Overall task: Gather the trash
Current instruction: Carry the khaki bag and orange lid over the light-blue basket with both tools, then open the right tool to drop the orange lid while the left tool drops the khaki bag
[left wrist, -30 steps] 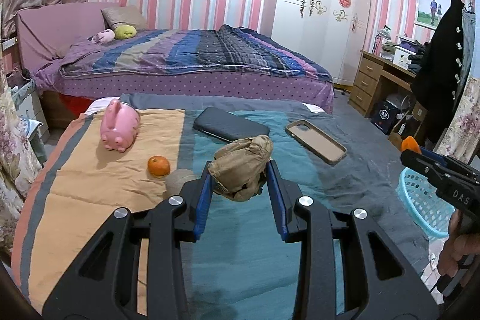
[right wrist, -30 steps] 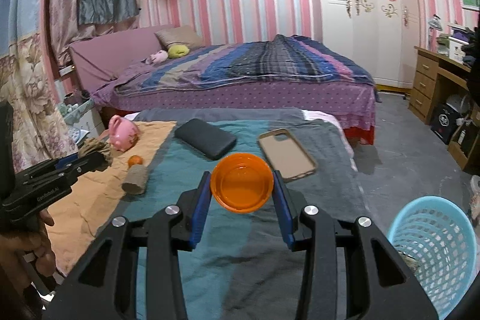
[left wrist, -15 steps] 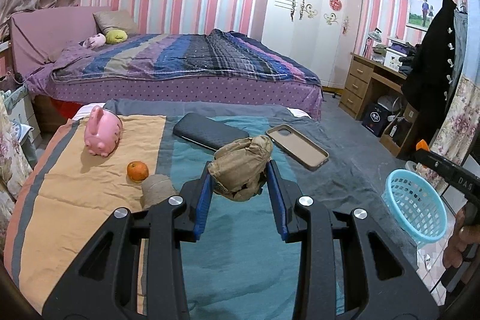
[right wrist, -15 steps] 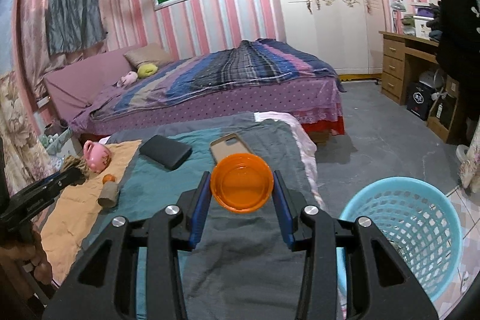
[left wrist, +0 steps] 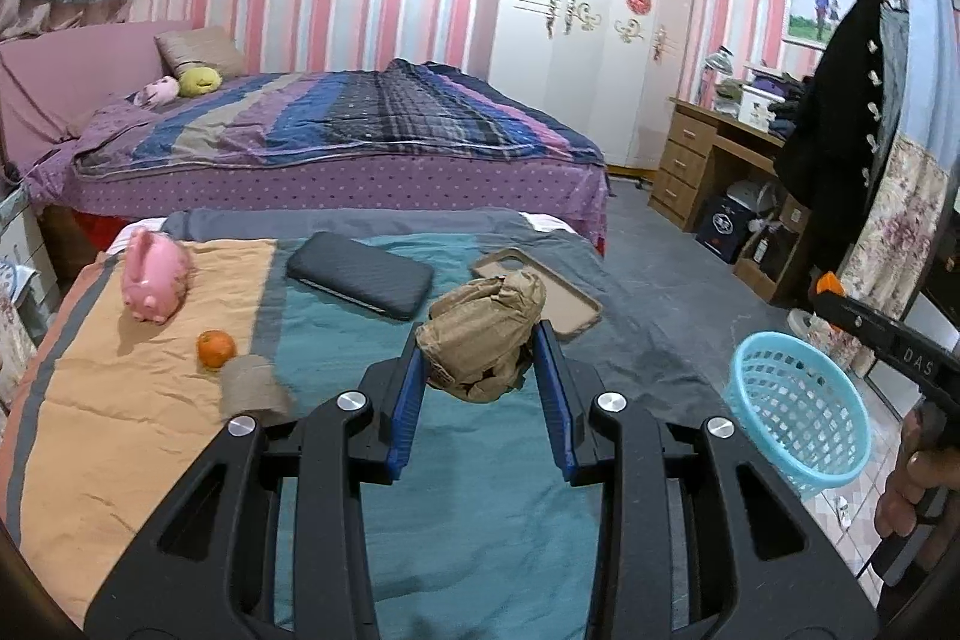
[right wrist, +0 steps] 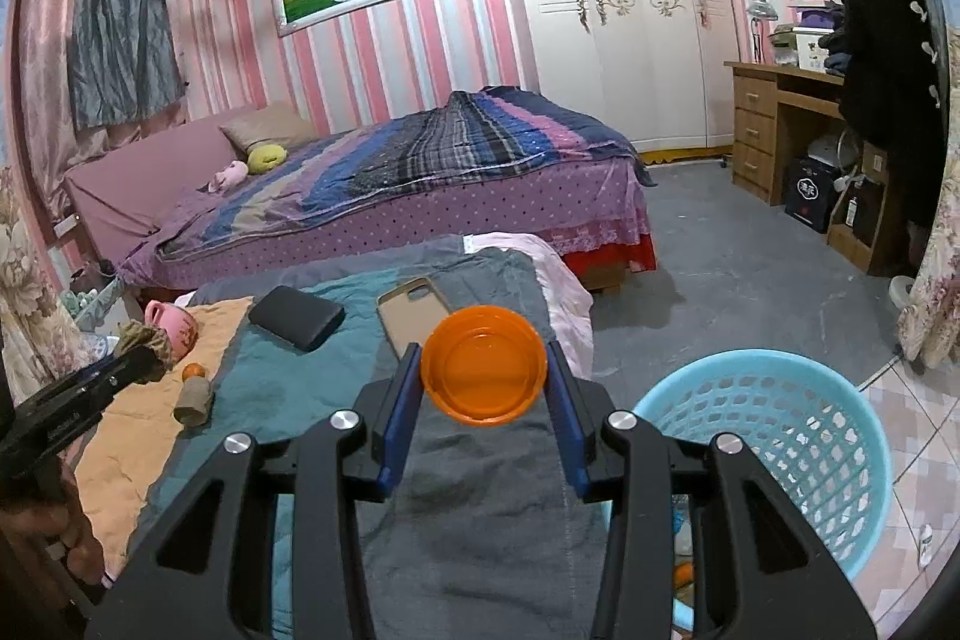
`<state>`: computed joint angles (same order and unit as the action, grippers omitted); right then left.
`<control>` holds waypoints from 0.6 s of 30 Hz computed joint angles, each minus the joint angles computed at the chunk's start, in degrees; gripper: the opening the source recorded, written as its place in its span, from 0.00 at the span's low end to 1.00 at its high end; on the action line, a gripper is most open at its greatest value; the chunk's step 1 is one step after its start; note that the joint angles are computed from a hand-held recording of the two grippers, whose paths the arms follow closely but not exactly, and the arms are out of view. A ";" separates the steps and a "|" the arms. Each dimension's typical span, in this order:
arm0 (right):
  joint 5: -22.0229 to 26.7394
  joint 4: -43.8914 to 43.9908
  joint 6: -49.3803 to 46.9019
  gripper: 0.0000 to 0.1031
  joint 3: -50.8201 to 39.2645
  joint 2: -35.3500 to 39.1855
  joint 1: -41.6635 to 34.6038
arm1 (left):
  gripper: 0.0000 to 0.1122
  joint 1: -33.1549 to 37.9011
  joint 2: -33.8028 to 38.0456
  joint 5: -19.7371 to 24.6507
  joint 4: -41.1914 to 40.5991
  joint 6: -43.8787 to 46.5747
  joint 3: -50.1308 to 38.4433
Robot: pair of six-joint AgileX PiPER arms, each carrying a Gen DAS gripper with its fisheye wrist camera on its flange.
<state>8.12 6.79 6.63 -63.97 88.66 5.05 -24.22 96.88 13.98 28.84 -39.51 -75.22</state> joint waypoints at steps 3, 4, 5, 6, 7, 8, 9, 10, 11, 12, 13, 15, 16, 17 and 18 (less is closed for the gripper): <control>-0.26 1.77 -1.57 0.39 -0.08 -0.39 -1.23 | 0.30 -2.36 1.85 1.96 2.12 -1.95 -2.81; -0.29 0.87 -0.77 0.39 0.02 -0.68 -1.76 | 0.30 -2.81 2.20 2.28 2.06 -1.96 -3.40; -0.30 -2.32 2.32 0.39 -0.03 -0.72 -1.66 | 0.30 -3.51 2.69 2.82 1.62 -1.77 -4.38; -0.04 -5.31 4.86 0.39 -0.05 -1.05 -1.99 | 0.30 -4.16 3.39 3.35 0.63 -1.13 -5.69; 0.26 -6.40 5.58 0.39 -0.21 -1.21 -2.21 | 0.30 -4.62 3.94 3.79 -0.18 -0.55 -6.71; 0.38 -7.07 5.87 0.39 -0.27 -1.35 -2.59 | 0.30 -5.27 4.65 4.43 -1.24 0.37 -8.23; 0.54 -8.05 6.68 0.39 -0.08 -1.68 -3.35 | 0.30 -5.93 5.14 4.95 -1.36 0.57 -9.34; 0.89 -6.74 5.27 0.39 -0.08 -1.95 -4.14 | 0.30 -7.04 6.01 5.94 -0.96 0.46 -11.30; 1.15 -3.90 2.49 0.39 0.33 -2.43 -5.57 | 0.30 -7.71 6.47 6.43 -0.76 0.39 -12.32; 1.29 -2.44 0.96 0.39 0.21 -2.39 -6.10 | 0.30 -8.46 7.03 7.00 -0.56 0.31 -13.49; 1.52 -1.08 -0.46 0.39 0.34 -2.59 -7.11 | 0.30 -9.27 7.67 7.59 -0.62 0.46 -14.86; 2.24 1.03 -2.55 0.39 0.75 -2.94 -9.43 | 0.30 -10.88 9.01 8.60 -1.39 1.40 -17.63; 2.63 1.10 -2.60 0.39 0.66 -3.07 -9.86 | 0.30 -11.41 9.44 8.96 -1.15 1.35 -18.44; 2.98 0.95 -2.44 0.39 0.63 -3.09 -10.46 | 0.30 -12.16 10.19 9.49 -1.04 1.40 -19.74; 3.67 -1.49 -0.15 0.39 0.78 -3.28 -11.46 | 0.30 -12.69 10.64 9.74 -1.20 1.53 -20.48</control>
<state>11.78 5.30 6.48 -63.19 85.38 -6.41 -36.91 107.52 23.72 27.64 -37.98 -95.70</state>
